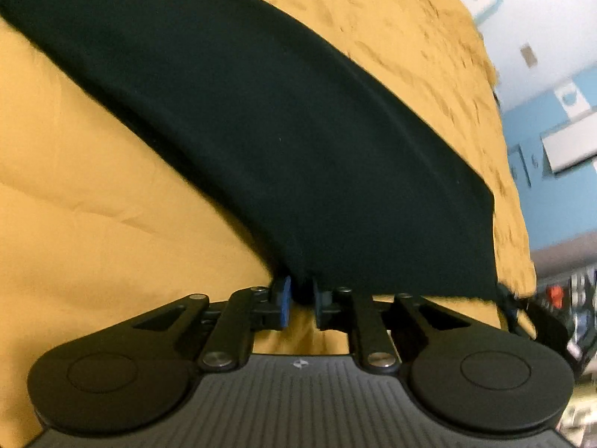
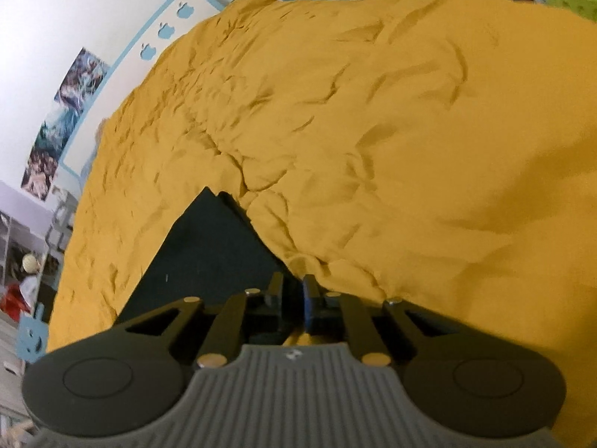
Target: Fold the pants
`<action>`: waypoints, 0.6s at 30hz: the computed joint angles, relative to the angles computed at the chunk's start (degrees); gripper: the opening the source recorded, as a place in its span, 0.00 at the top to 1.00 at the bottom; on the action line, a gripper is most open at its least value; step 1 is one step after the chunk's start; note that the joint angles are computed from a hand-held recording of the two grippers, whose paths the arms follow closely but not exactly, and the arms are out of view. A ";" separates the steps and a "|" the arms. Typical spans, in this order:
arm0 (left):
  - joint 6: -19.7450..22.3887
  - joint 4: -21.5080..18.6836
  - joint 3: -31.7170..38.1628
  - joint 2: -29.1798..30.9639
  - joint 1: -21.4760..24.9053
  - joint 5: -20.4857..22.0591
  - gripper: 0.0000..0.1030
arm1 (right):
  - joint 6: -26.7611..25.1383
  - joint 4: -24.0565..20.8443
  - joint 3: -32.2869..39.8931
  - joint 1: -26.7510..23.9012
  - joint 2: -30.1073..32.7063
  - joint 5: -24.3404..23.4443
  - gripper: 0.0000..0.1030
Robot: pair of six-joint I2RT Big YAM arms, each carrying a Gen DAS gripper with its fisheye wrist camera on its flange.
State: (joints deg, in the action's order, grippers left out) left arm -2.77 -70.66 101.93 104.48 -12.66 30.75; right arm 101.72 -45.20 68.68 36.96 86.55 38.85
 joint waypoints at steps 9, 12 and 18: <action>15.05 -0.12 10.11 0.56 6.82 -9.59 0.70 | -11.04 -12.81 11.20 4.13 3.47 6.39 0.75; 17.91 0.59 17.42 4.25 10.53 -13.74 0.70 | -16.51 -12.18 14.28 4.26 5.71 6.06 0.75; 23.61 4.03 32.10 13.87 16.19 -21.25 0.65 | -25.28 -11.61 21.07 4.31 11.83 5.38 0.67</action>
